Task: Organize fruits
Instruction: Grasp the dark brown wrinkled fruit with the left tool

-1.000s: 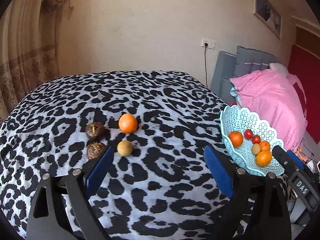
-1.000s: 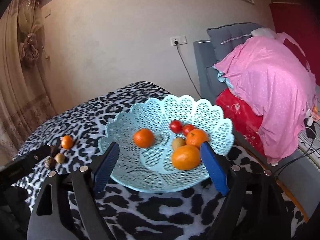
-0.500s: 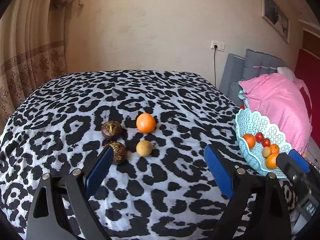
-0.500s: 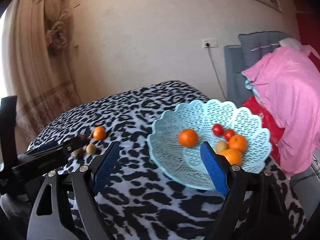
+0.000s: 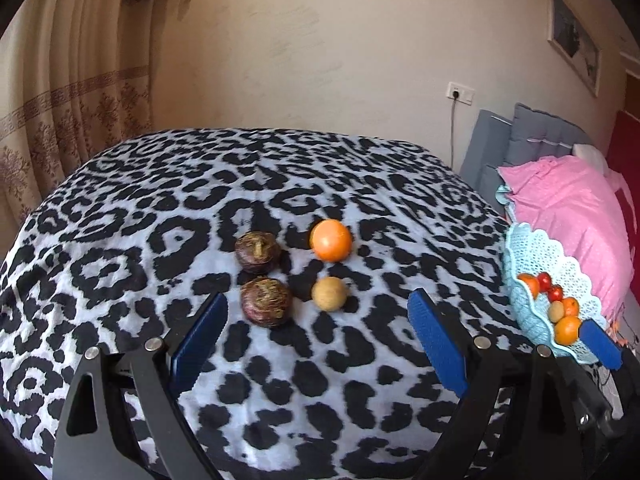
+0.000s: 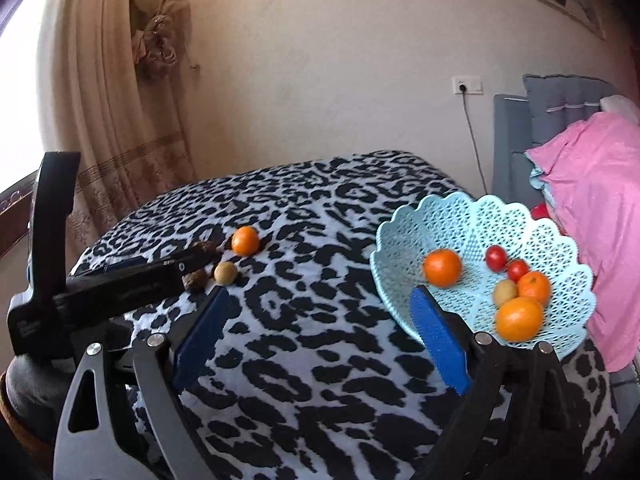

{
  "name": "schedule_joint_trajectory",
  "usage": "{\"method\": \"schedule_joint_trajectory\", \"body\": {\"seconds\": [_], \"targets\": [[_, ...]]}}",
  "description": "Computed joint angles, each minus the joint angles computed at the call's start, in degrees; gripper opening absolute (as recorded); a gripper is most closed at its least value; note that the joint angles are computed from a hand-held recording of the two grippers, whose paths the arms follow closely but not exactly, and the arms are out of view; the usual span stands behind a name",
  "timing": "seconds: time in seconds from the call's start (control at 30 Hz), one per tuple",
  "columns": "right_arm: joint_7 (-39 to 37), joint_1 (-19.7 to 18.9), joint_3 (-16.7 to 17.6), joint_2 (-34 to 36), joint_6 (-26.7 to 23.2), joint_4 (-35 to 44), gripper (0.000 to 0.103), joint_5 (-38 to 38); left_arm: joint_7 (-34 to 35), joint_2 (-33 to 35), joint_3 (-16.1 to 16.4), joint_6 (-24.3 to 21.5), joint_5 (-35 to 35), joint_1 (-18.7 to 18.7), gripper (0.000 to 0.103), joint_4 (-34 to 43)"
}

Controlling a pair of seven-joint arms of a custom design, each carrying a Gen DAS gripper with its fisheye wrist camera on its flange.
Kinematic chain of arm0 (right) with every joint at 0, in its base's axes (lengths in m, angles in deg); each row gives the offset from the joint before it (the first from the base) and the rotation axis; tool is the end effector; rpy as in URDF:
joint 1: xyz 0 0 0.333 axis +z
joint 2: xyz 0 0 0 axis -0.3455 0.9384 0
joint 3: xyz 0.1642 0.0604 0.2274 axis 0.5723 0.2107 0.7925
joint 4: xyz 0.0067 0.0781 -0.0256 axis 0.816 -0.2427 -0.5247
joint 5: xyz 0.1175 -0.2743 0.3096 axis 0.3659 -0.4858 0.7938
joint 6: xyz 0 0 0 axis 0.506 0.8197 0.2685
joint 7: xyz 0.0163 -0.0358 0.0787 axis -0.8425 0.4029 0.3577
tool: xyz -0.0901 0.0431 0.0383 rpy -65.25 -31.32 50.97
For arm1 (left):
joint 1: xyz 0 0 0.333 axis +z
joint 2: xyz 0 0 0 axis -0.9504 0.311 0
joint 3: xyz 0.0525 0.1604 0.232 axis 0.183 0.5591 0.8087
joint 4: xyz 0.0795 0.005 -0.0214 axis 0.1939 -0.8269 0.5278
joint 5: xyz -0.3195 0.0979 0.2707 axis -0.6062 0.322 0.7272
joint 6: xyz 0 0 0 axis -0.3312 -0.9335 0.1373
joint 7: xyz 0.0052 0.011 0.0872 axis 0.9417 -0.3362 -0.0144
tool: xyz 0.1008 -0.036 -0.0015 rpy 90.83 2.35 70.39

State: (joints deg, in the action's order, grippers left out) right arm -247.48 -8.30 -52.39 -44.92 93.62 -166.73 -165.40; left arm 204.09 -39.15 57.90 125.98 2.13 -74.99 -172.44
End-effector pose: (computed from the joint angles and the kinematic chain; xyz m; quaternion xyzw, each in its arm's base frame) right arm 0.5181 0.2515 0.4674 -0.5958 0.6161 -0.3016 0.4178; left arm 0.6030 -0.0522 0.4726 -0.6047 0.6568 -0.3780 0.2451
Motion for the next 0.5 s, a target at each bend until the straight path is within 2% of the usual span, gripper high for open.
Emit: {"method": "schedule_joint_trajectory", "body": {"seconds": [0.23,0.33,0.43,0.5], "targets": [[-4.43,0.42,-0.64,1.81,2.74,-0.1,0.093,4.37,-6.16,2.53,0.66,-3.48,2.98,2.42,0.091,2.8],[-5.83,0.36,-0.73,1.94,4.04,-0.52,0.093,5.53,-10.95,3.93,0.78,-5.17,7.29,3.45,0.09,4.19],[-6.95,0.2,-0.72,1.94,5.05,-0.86,0.093,6.44,-16.31,5.94,1.03,-7.74,13.99,4.15,0.079,6.32],[-6.89,-0.03,-0.67,1.97,5.5,-0.97,0.093,6.68,-16.66,7.28,0.88,-9.31,15.69,4.5,0.078,7.88]]}}
